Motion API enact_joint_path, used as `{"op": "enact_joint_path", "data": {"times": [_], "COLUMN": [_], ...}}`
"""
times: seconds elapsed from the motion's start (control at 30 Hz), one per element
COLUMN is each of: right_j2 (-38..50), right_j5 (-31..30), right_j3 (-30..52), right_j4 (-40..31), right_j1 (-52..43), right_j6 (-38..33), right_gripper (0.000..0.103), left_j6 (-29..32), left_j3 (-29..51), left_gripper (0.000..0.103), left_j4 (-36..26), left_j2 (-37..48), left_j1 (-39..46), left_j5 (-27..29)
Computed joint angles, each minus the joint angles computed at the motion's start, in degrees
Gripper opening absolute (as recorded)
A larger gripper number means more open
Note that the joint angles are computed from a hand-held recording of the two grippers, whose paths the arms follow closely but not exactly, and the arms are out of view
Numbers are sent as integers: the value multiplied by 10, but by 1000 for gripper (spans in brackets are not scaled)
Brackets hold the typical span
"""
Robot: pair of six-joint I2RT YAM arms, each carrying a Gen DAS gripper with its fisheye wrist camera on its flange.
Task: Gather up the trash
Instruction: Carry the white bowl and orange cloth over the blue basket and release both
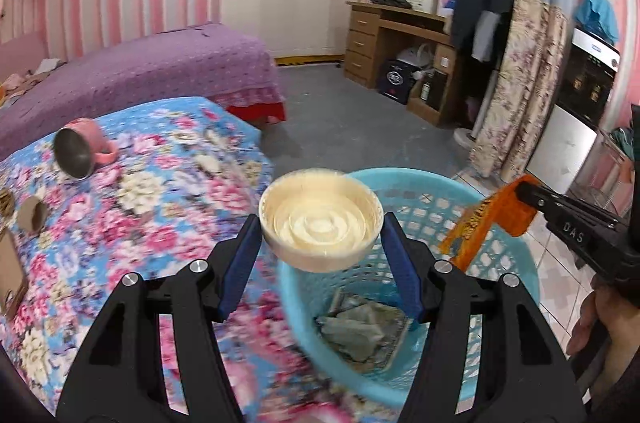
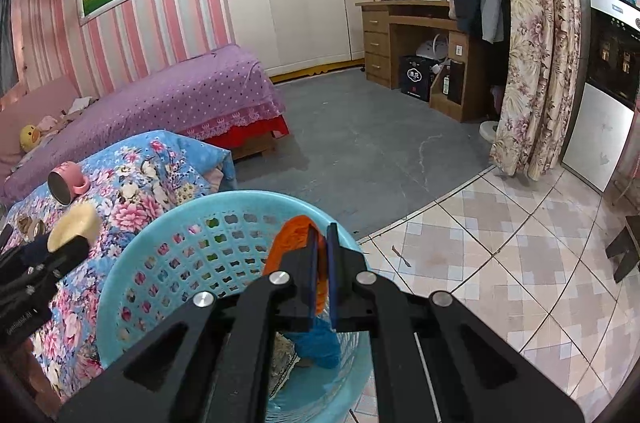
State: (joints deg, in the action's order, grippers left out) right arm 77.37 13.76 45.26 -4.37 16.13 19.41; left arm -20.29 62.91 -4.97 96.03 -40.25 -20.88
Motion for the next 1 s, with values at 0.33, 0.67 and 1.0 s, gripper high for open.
{"op": "enact_joint_path", "data": {"times": [0.33, 0.67, 1.0], "right_j2": [3, 20, 52], "right_j5": [14, 45, 81], "right_j3": [6, 27, 66], "right_j4": [0, -5, -43], "right_j1": [12, 43, 84], "right_j6": [-5, -4, -10], "right_gripper": [4, 5, 11], "left_j6": [1, -12, -1], "left_j3": [-6, -53, -111], "left_gripper": [93, 94, 95], "left_j4": [-3, -13, -18], "left_j2": [-4, -56, -121], "left_j1": [15, 70, 107], "left_j5": [-25, -21, -19]}}
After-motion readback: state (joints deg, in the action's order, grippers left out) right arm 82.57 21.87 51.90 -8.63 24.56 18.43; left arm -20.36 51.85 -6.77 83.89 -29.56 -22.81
